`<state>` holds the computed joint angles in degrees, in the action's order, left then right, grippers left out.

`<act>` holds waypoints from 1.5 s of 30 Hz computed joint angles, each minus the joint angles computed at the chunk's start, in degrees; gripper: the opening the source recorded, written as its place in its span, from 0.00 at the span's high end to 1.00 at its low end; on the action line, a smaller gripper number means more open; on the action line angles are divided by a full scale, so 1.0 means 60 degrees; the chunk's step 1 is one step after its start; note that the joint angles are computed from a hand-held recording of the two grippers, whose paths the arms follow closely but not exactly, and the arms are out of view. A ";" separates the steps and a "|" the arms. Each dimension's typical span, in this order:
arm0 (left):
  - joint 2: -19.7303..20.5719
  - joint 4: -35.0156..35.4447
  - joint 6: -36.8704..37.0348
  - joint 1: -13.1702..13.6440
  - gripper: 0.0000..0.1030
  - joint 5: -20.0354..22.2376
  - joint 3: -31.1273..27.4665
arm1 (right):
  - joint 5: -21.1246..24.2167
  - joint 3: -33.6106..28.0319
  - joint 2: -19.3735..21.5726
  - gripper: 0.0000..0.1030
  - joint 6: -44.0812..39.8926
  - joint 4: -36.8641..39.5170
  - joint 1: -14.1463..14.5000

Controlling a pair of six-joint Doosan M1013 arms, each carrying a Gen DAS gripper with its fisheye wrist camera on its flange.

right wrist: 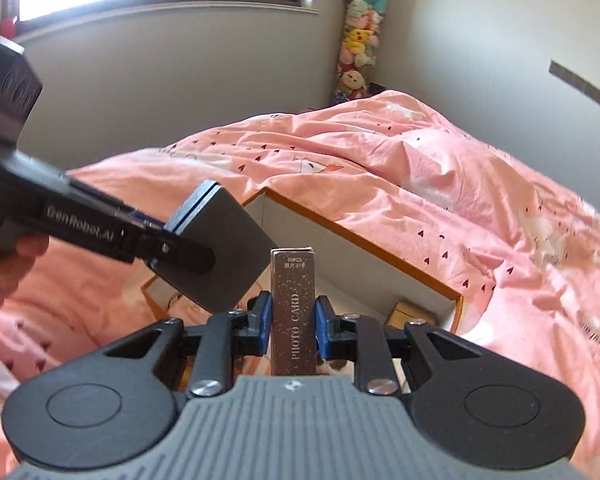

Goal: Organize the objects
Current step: 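Lift both held boxes and carry them over the orange box, then lower the grey box with the left tool while the right tool lowers the photo card box inside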

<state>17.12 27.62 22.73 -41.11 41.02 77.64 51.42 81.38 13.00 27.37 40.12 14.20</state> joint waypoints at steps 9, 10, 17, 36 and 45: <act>0.0411 0.0160 0.0276 0.0342 0.64 0.0422 -0.0450 | 0.0561 -0.1011 0.1022 0.77 0.2670 0.0175 0.0077; 0.0459 0.0234 0.0318 0.0366 0.64 0.0492 -0.0507 | 0.0659 -0.1146 0.1161 0.77 0.2953 0.0227 0.0084; 0.0767 0.0231 0.0899 0.0545 0.64 0.0921 -0.0914 | 0.1217 -0.1910 0.1981 0.77 0.4465 0.0586 0.0155; 0.1193 0.0072 0.2247 0.0917 0.64 0.1633 -0.1541 | 0.2649 -0.3475 0.3839 0.77 0.7094 0.1821 0.0322; 0.1219 0.0049 0.2254 0.1002 0.64 0.1589 -0.1545 | 0.2924 -0.3895 0.4324 0.77 0.7813 0.1781 0.0520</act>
<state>24.44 27.92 36.25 -35.10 50.55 68.37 68.96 58.01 38.95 74.25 50.81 17.32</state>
